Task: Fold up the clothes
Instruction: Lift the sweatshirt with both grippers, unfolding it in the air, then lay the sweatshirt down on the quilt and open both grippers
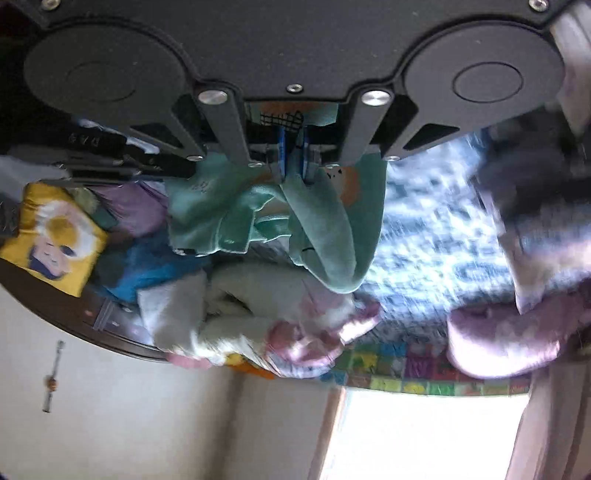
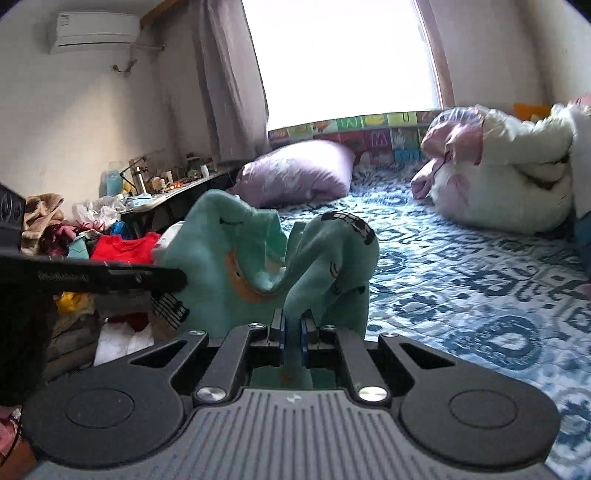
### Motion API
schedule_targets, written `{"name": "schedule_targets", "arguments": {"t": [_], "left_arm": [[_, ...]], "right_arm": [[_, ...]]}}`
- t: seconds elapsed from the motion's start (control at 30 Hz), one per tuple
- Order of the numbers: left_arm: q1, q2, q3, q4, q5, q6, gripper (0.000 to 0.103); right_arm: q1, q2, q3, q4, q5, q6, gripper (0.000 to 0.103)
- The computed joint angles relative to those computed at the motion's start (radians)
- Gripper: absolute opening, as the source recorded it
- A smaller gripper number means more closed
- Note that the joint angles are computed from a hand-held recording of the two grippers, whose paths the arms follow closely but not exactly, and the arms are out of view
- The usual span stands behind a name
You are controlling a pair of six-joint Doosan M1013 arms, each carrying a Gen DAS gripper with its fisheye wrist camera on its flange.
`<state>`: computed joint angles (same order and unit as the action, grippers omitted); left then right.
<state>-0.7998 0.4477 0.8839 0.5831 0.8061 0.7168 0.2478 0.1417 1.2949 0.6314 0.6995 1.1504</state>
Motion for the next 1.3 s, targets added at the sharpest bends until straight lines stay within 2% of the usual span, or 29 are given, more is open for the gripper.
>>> {"name": "schedule_targets", "arguments": {"t": [0.17, 0.2, 0.27, 0.3, 0.33, 0.37, 0.4, 0.43, 0.47, 0.53, 0.63, 0.7, 0.8, 0.9, 1.0, 1.07, 1.17, 1.23, 1.27, 1.3], "left_arm": [[0.028, -0.003, 0.026, 0.204, -0.16, -0.17, 0.006], [0.029, -0.013, 0.05, 0.228, -0.179, -0.202, 0.006], [0.015, -0.04, 0.124, 0.241, -0.168, -0.226, 0.006], [0.008, -0.053, 0.16, 0.228, -0.157, -0.226, 0.006], [-0.003, -0.069, 0.211, 0.163, -0.126, -0.204, 0.007], [-0.011, -0.078, 0.245, 0.082, -0.091, -0.165, 0.017], [-0.021, -0.088, 0.288, 0.0, -0.058, -0.13, 0.026], [-0.032, -0.097, 0.329, -0.069, -0.03, -0.107, 0.042], [-0.048, -0.108, 0.368, -0.086, -0.011, -0.131, 0.043], [-0.065, -0.143, 0.452, -0.092, -0.03, -0.237, 0.045], [-0.062, -0.186, 0.527, -0.095, -0.101, -0.38, 0.053], [-0.051, -0.199, 0.541, -0.091, -0.12, -0.411, 0.054], [-0.057, -0.199, 0.537, -0.014, -0.092, -0.537, 0.055], [-0.053, -0.195, 0.548, 0.028, -0.1, -0.669, 0.057], [-0.048, -0.169, 0.534, 0.029, -0.092, -0.707, 0.057], [-0.042, -0.158, 0.538, 0.018, -0.105, -0.723, 0.057], [-0.035, -0.145, 0.544, 0.0, -0.127, -0.738, 0.057], [-0.029, -0.137, 0.548, -0.015, -0.151, -0.747, 0.056], [-0.027, -0.134, 0.55, -0.021, -0.165, -0.75, 0.051], [-0.026, -0.133, 0.552, -0.026, -0.181, -0.749, 0.04]], "right_arm": [[-0.005, 0.1, -0.154, -0.016, -0.051, 0.084, 0.01], [-0.004, 0.103, -0.162, -0.013, -0.056, 0.085, 0.01], [-0.002, 0.108, -0.179, -0.008, -0.068, 0.086, 0.01], [-0.002, 0.101, -0.161, -0.016, -0.04, 0.095, 0.012], [-0.002, 0.089, -0.133, -0.027, 0.003, 0.106, 0.015], [-0.003, 0.079, -0.107, -0.038, 0.046, 0.116, 0.017], [-0.003, 0.071, -0.081, -0.049, 0.089, 0.126, 0.026], [-0.003, 0.062, -0.056, -0.057, 0.13, 0.133, 0.031], [-0.021, 0.046, 0.012, -0.041, 0.167, 0.104, 0.037], [-0.039, 0.018, 0.102, -0.032, 0.254, 0.098, 0.039], [-0.055, -0.019, 0.195, -0.012, 0.31, 0.122, 0.042], [-0.059, -0.041, 0.232, -0.011, 0.296, 0.158, 0.047], [-0.069, -0.066, 0.275, 0.054, 0.248, 0.203, 0.058], [-0.047, -0.082, 0.306, 0.064, 0.179, 0.252, 0.064], [-0.037, -0.043, 0.294, 0.062, 0.122, 0.297, 0.064], [-0.012, -0.039, 0.306, 0.014, 0.08, 0.366, 0.064], [0.034, -0.021, 0.312, -0.16, 0.021, 0.49, 0.064], [0.048, -0.018, 0.324, -0.214, -0.003, 0.553, 0.063], [0.047, -0.015, 0.338, -0.197, -0.021, 0.565, 0.06], [0.045, -0.014, 0.349, -0.173, -0.039, 0.564, 0.045]]}}
